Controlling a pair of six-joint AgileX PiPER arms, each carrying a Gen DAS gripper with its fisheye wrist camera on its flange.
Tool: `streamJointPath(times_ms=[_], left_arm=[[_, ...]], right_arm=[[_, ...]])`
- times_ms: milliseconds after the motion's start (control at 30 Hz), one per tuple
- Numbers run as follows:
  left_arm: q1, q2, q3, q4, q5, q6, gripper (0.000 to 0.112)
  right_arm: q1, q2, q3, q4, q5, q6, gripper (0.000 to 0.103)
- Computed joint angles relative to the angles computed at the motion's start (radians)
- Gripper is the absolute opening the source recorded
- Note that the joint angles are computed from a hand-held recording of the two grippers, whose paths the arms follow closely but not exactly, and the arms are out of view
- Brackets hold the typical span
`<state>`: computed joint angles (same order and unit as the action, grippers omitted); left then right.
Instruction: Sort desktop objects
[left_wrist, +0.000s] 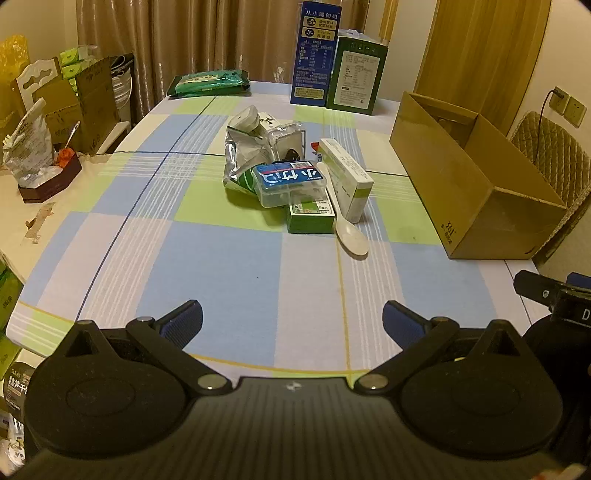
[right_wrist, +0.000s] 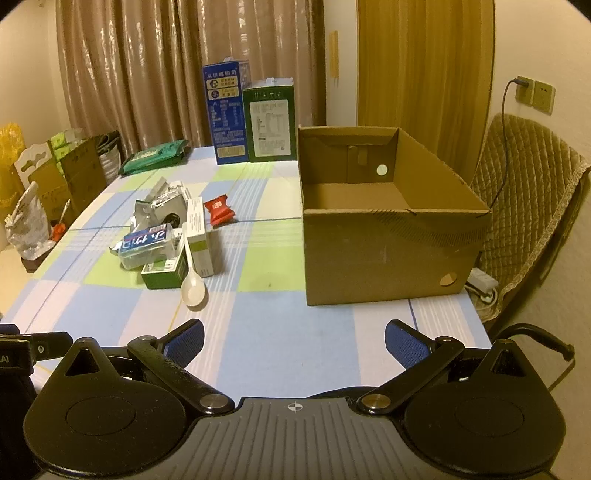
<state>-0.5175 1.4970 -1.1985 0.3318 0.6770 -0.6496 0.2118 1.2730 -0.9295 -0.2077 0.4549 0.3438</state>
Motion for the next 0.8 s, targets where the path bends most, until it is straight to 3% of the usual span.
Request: streamJointPath(times_ms=[800], left_arm=[[-0.009, 0.009, -0.014, 0.006, 0.012, -0.015, 0.102]], right_arm=[[-0.001, 0.003, -0.005, 0.001, 0.009, -0.007, 0.101]])
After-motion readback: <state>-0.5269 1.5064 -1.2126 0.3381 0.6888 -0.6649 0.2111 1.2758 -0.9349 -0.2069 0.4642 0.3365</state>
